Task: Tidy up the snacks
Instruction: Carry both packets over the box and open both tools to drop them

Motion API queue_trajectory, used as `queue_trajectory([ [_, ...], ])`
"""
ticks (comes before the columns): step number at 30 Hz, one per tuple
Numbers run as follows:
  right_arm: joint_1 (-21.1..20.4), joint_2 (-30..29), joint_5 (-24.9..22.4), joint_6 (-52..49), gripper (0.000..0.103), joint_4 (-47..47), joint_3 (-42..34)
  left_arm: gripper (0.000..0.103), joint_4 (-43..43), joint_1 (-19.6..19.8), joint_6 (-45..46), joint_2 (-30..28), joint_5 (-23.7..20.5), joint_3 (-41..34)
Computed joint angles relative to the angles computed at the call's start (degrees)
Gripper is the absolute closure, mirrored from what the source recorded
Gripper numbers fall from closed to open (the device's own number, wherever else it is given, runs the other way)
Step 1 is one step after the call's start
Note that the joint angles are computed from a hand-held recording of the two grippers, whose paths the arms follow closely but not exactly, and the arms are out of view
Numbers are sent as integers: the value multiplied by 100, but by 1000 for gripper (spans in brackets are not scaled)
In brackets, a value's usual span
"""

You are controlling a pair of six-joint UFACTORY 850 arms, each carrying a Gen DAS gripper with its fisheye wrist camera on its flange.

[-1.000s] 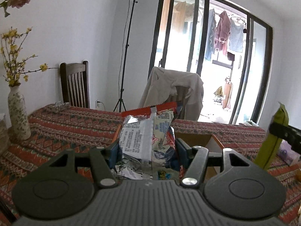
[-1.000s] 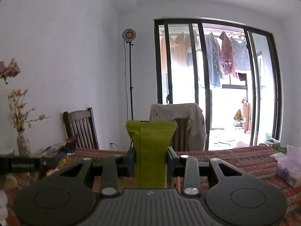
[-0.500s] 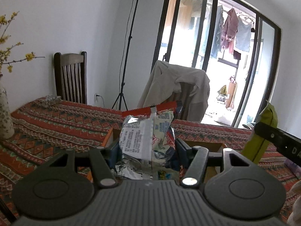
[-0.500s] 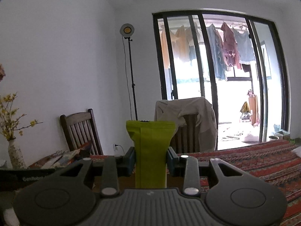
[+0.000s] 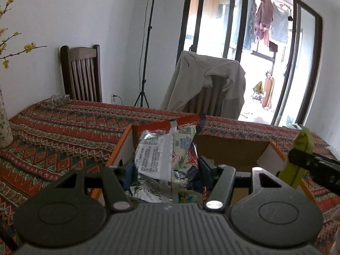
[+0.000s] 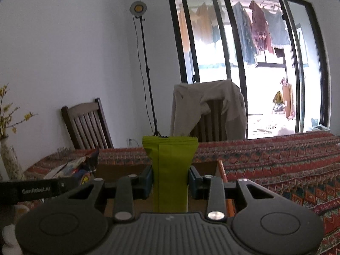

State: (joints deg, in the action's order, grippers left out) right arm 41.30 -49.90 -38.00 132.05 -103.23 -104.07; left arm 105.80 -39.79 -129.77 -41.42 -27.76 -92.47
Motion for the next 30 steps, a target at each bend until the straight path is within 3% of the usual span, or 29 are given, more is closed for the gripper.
queue_trajectory([
  [5, -32, -171, 238, -446, 67, 527, -230, 39, -167, -22, 254, -103, -3, -96],
  [7, -36, -196, 214, -499, 64, 591, -273, 20, -52, -39, 144, -81, -92, -36],
  [8, -35, -187, 207, -439, 48, 556, -253, 4, 32, -60, 32, -67, -190, 5],
  [9, -32, -182, 184, -375, 39, 517, -237, 0, 186, -82, -144, -44, -307, 60],
  [10, -21, -180, 123, -327, 19, 479, -224, 0, 387, -106, -364, -9, -410, 132],
  [11, -19, -174, 69, -283, 7, 429, -208, 0, 500, -105, -486, 19, -415, 176],
  [13, -21, -160, 47, -199, 0, 365, -179, 0, 603, -83, -661, 47, -327, 205],
  [30, 68, 70, -194, -544, 0, 647, -27, 0, 922, -124, -1117, 415, -307, 544],
])
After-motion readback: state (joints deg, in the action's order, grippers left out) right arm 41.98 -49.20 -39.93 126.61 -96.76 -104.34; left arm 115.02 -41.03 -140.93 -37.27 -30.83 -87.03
